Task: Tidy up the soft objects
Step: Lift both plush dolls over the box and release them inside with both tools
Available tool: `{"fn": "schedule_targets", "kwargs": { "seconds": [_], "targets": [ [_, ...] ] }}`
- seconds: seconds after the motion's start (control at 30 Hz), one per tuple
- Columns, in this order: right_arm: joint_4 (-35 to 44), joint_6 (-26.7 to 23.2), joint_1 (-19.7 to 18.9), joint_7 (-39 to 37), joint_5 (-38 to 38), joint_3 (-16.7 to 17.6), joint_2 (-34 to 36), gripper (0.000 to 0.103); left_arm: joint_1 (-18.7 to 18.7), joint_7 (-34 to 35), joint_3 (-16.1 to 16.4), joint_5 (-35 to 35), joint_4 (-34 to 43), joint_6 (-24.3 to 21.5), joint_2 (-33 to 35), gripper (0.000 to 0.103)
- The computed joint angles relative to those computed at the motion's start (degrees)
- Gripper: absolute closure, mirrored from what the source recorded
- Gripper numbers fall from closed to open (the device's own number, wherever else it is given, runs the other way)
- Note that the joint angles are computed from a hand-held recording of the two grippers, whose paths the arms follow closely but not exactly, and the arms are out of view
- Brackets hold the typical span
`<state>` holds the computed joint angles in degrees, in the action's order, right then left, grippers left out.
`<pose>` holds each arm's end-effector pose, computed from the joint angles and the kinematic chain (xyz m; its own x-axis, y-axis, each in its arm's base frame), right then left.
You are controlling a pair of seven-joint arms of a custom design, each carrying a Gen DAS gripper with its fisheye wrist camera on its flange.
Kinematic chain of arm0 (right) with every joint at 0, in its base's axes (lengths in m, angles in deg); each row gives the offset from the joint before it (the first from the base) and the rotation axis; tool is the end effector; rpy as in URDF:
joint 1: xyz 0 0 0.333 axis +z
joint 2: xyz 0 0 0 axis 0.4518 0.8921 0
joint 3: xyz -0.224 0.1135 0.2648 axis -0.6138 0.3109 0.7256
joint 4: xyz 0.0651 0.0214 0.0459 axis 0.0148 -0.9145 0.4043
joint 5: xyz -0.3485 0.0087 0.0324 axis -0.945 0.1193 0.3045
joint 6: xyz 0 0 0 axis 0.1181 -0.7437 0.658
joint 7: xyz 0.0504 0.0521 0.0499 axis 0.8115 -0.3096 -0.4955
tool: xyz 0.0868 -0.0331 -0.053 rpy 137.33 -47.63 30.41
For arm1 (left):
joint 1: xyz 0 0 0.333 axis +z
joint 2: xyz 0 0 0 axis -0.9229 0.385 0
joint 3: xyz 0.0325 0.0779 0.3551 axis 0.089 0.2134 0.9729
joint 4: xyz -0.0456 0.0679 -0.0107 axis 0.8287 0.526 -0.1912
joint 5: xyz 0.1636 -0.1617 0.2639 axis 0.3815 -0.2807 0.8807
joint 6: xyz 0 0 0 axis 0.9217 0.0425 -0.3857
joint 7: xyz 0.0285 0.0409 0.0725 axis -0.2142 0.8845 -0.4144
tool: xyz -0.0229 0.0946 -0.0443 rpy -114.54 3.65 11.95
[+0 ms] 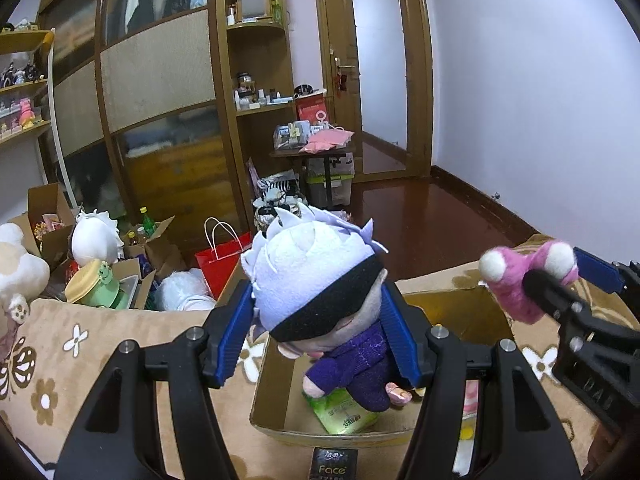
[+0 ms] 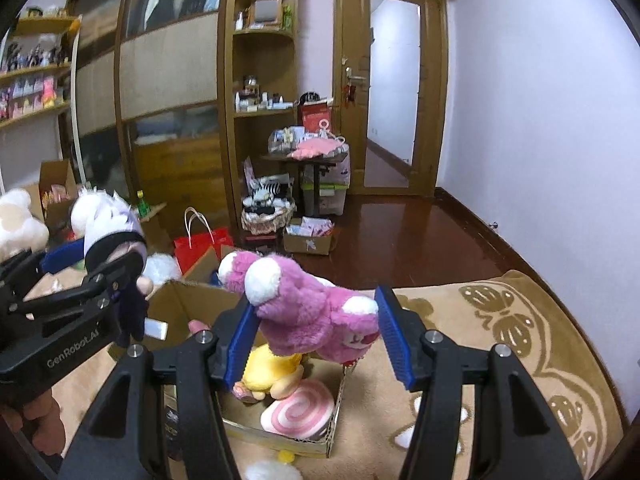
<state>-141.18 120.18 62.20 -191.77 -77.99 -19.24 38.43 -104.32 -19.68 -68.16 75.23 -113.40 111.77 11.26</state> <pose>0.3579 0.3528 0.6404 -0.4994 -0.8657 0.0328 -0.4582 0.2318 -0.8581 0.4712 -0.5312 0.6302 -0.5825 -0.8098 -0.0698 -0.3746 0.3437 -0.8611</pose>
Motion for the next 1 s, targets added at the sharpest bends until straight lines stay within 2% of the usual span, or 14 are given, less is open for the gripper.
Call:
{"fn": "schedule_targets", "kwargs": {
  "seconds": [0.57,0.67,0.77,0.87,1.0],
  "targets": [
    [-1.14,4.88,-0.05,-2.63,3.37,-1.53,1.98,0.038,2.4,10.73,-4.12,-12.01,2.19,-5.56,4.06,0.039],
    [-2.12,7.2,-0.3,-1.45,3.18,-1.68,1.07,0.038,2.33,11.46,-4.05,-13.19,2.18,-6.44,4.18,0.038],
    [-4.24,11.75,-1.12,1.04,2.96,-1.97,-0.73,0.038,2.52,12.46,-4.25,-14.36,2.81,-7.35,4.45,0.036],
    [-6.23,16.44,-2.27,2.77,4.08,-2.28,-2.03,0.032,2.63,12.95,-4.16,-14.89,2.55,-7.57,4.21,0.036],
    [-6.65,15.97,-2.89,2.73,5.25,-1.51,-2.34,0.027,2.68,12.86,-3.96,-14.74,1.33,-7.5,3.11,0.035]
  ]
}}
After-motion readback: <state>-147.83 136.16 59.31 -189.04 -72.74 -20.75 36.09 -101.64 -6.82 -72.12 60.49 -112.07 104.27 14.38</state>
